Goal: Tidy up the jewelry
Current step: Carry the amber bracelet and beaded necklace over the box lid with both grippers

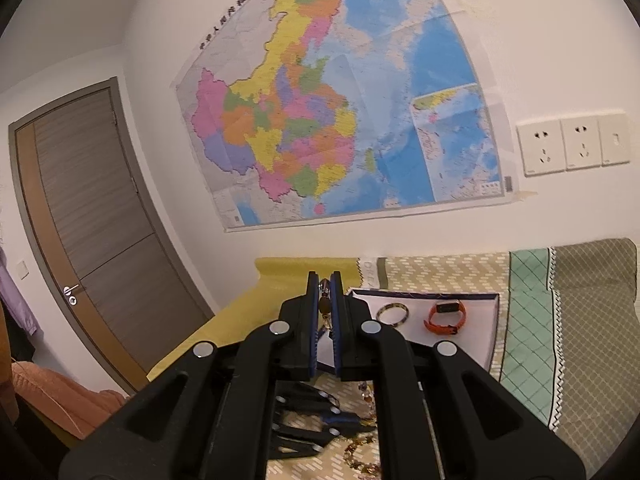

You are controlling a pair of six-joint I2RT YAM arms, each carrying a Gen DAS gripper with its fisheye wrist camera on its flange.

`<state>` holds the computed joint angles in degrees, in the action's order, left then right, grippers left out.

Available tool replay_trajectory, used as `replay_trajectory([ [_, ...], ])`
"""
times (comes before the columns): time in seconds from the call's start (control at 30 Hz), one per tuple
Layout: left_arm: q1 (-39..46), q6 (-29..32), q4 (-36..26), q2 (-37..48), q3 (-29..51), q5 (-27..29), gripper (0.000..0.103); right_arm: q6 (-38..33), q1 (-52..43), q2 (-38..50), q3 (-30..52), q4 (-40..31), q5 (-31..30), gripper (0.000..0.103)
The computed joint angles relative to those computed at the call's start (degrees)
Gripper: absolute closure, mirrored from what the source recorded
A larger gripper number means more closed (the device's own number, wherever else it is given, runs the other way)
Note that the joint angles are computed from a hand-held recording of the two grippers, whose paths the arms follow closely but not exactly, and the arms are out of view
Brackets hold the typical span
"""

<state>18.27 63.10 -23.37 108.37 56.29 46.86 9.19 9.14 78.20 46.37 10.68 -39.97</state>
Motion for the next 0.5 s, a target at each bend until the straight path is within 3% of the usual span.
replay_trajectory([
  [0.33,4.59,-1.39,-15.04,-0.5,11.47,7.26,0.099,0.51,-1.47,5.27,-1.29,1.47,-2.03,0.097],
  [0.5,6.72,2.93,-26.21,2.16,18.46,12.25,0.099,1.07,-1.2,9.59,-1.46,2.68,-1.27,0.097],
])
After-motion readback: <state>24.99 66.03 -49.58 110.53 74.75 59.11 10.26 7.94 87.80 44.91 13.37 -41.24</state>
